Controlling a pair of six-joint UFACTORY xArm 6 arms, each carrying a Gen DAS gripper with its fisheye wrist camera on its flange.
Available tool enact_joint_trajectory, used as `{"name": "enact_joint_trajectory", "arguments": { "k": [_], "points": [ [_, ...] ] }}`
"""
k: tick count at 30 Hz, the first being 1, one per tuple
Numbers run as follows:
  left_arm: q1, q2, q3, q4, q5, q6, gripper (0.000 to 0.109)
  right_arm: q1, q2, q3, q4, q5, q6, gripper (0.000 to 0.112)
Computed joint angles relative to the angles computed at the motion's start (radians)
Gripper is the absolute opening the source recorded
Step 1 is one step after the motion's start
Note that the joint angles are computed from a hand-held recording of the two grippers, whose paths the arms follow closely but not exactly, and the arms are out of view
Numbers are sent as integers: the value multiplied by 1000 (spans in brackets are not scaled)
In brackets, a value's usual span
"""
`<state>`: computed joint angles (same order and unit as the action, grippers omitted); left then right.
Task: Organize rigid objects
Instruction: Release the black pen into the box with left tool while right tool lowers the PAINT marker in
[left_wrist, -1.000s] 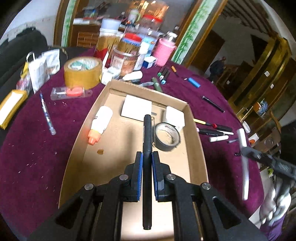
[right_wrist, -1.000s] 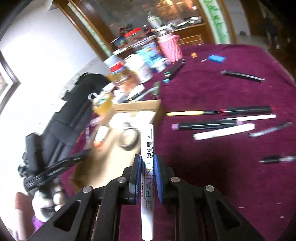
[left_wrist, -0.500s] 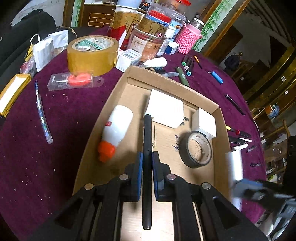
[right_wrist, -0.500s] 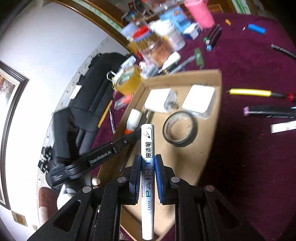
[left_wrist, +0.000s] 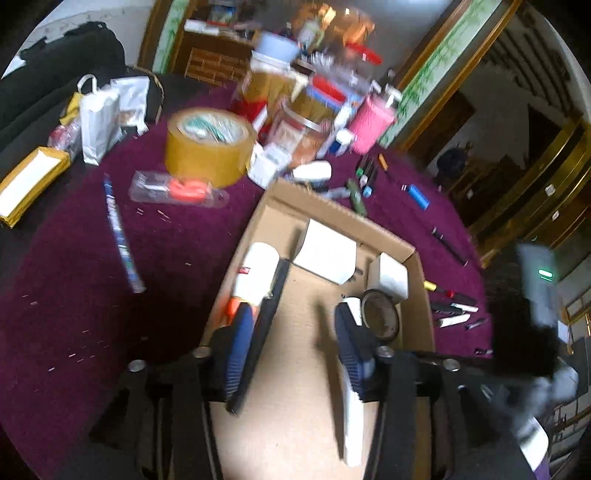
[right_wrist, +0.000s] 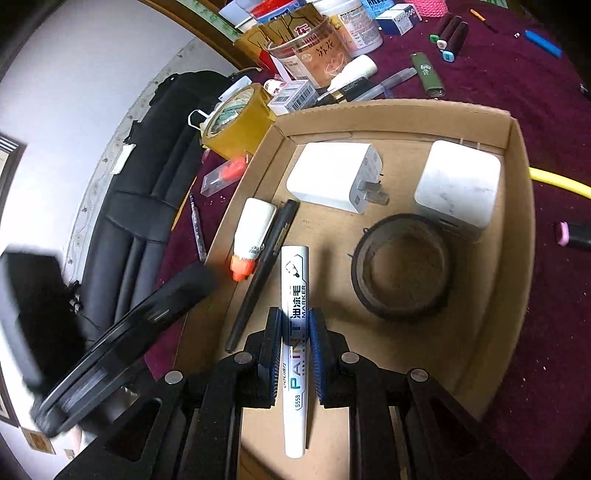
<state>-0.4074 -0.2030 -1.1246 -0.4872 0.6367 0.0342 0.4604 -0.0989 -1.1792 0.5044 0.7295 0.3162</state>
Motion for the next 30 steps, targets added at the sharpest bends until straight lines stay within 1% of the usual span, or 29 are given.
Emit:
{"name": "enact_joint_trajectory", "arguments": {
  "k": [2, 6, 8, 10, 12, 14, 16, 18, 22, 25, 27, 29, 30],
  "points": [
    [5, -39, 34, -8, -26, 1, 54, 1, 10, -11, 4, 3, 7, 16],
    [23, -116, 102, -25, -55, 6, 56, 2, 53, -49, 15, 2, 29, 17],
    [28, -138, 121, -8, -61, -11, 62, 5, 58, -57, -5, -3, 45, 17],
    [32, -159, 137, -10, -61, -12, 64, 7, 37, -41, -27, -22, 60, 26],
    [32, -169, 144, 0, -61, -19, 65, 6, 13, -26, -27, -51, 58, 49],
    [29, -175, 148, 9, -59, -27, 66, 2, -30, 6, -45, -82, 56, 53],
    [19, -180, 151, 21, -53, -43, 66, -3, -84, 43, -106, -101, 78, 56],
    [6, -185, 155, 30, -47, -55, 66, -10, -146, 89, -186, -119, 120, 63],
    [-37, -195, 157, 84, -46, -103, 69, -34, -292, 198, -390, -146, 231, 67],
    [-77, -202, 157, 139, -48, -145, 70, -64, -409, 284, -540, -151, 314, 74],
    [-109, -206, 157, 176, -51, -173, 71, -83, -479, 334, -649, -138, 377, 83],
    [-137, -209, 156, 197, -49, -194, 72, -111, -539, 372, -725, -102, 408, 87],
    [-153, -213, 160, 197, -49, -200, 72, -130, -570, 396, -752, -83, 417, 87]
  ]
}}
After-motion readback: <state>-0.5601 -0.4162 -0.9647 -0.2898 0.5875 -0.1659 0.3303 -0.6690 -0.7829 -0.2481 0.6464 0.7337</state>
